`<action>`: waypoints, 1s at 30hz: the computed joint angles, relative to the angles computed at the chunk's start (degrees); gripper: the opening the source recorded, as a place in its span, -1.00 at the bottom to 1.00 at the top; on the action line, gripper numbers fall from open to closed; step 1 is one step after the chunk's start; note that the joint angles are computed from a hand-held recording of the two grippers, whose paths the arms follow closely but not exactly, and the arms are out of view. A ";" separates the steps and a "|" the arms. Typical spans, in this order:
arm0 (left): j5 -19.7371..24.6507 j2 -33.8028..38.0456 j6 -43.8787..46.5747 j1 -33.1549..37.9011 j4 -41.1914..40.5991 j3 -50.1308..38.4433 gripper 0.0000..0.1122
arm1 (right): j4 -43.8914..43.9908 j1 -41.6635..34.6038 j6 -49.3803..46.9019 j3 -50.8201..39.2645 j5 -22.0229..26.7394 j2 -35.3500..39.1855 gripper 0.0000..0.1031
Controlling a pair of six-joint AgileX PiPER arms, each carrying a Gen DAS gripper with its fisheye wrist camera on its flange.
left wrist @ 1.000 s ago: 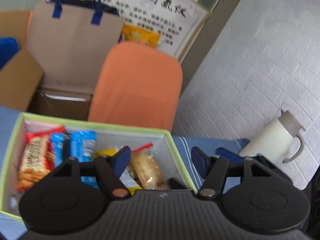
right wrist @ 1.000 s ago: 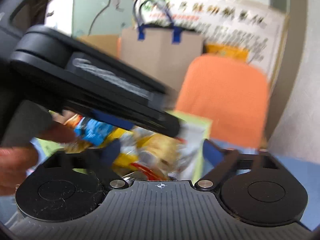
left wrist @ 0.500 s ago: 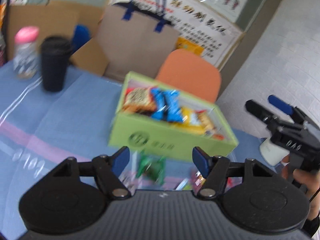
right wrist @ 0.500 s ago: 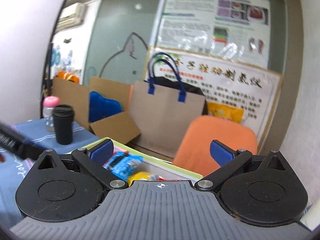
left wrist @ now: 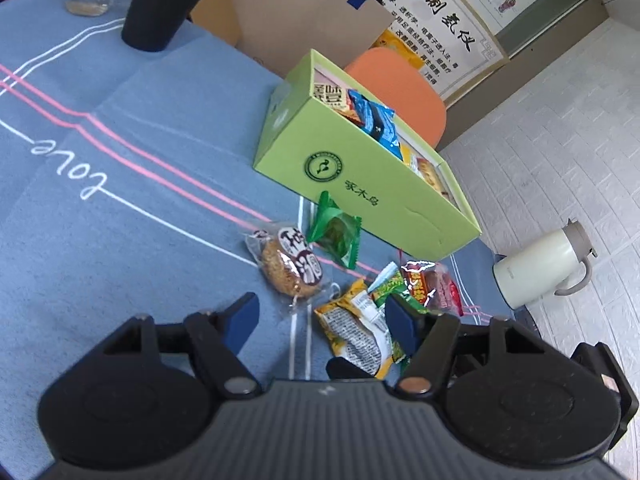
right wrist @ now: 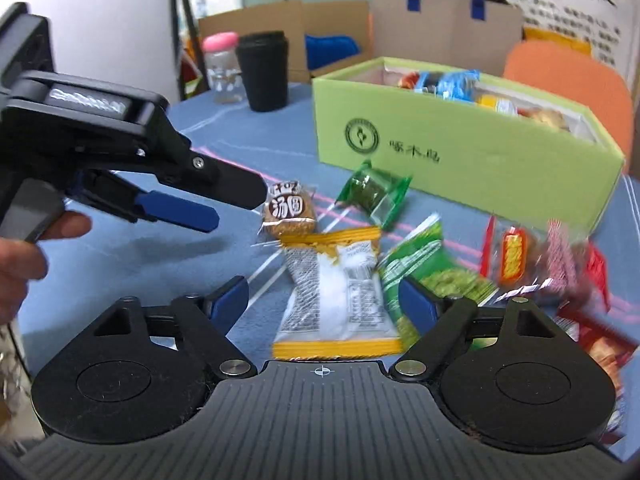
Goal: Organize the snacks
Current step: 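Grasp the white and yellow snack bag with the left gripper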
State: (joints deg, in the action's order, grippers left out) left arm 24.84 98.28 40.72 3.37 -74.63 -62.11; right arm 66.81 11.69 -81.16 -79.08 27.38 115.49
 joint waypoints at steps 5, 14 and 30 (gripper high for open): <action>2.38 -0.96 2.41 2.89 -3.75 2.58 0.20 | -4.28 2.37 7.68 -1.64 -1.61 1.01 0.49; 5.09 2.42 -8.88 -1.64 9.56 -5.30 0.20 | -4.88 2.15 12.49 1.34 -2.56 -1.58 0.48; 1.03 2.34 -19.87 -11.15 27.49 -10.47 -0.37 | 16.83 1.15 -14.67 12.55 -6.50 -9.19 -0.58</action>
State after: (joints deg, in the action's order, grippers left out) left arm 25.87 100.62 20.85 -7.78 -47.14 -72.59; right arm 83.63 12.84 -95.83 -66.53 20.88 106.30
